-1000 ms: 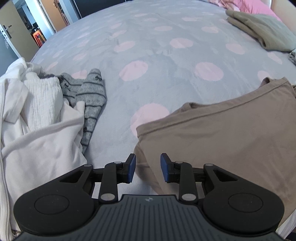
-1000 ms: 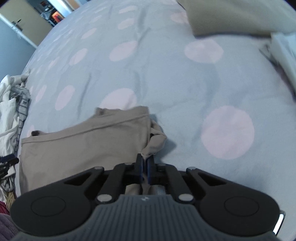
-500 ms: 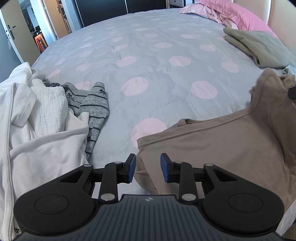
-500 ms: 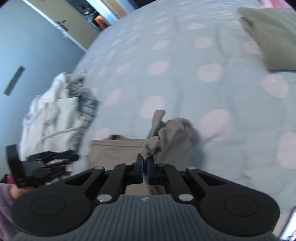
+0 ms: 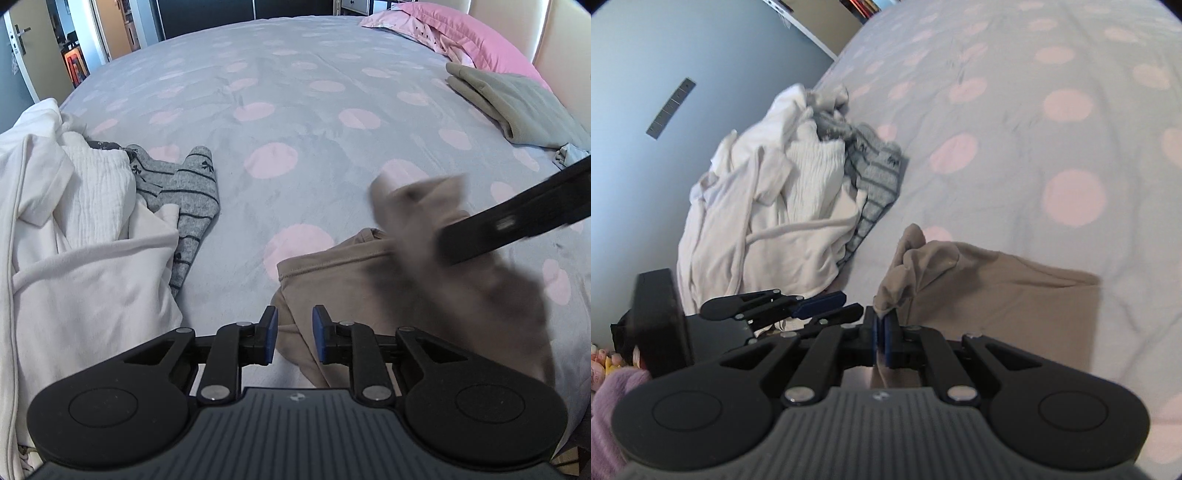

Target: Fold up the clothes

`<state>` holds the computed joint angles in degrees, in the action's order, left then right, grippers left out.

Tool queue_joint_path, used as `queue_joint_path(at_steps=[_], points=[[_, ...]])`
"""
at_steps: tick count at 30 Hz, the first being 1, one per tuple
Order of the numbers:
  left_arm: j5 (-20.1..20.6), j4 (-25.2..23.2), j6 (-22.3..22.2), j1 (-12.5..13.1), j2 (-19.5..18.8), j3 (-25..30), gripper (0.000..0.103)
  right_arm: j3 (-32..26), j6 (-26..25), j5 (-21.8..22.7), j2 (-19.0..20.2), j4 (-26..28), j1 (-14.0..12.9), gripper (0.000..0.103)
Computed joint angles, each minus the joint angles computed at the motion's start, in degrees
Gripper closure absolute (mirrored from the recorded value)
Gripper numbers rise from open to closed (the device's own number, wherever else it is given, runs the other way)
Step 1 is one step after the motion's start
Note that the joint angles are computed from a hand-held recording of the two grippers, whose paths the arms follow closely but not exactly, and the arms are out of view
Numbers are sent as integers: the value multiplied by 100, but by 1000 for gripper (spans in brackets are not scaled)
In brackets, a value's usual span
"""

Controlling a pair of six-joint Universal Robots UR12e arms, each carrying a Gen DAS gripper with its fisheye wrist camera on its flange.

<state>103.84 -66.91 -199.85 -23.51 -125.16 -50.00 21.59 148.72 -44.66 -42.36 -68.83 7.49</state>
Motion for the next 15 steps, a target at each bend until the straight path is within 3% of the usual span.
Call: queue_joint_path(at_steps=[8,15], points=[[-21,-226,53,-2,-57,95,85,688,442,-411,-115,-794,302,99],[-135,-313,-116,40,-56,93,85,568,423,-746,1,-650,408,93]])
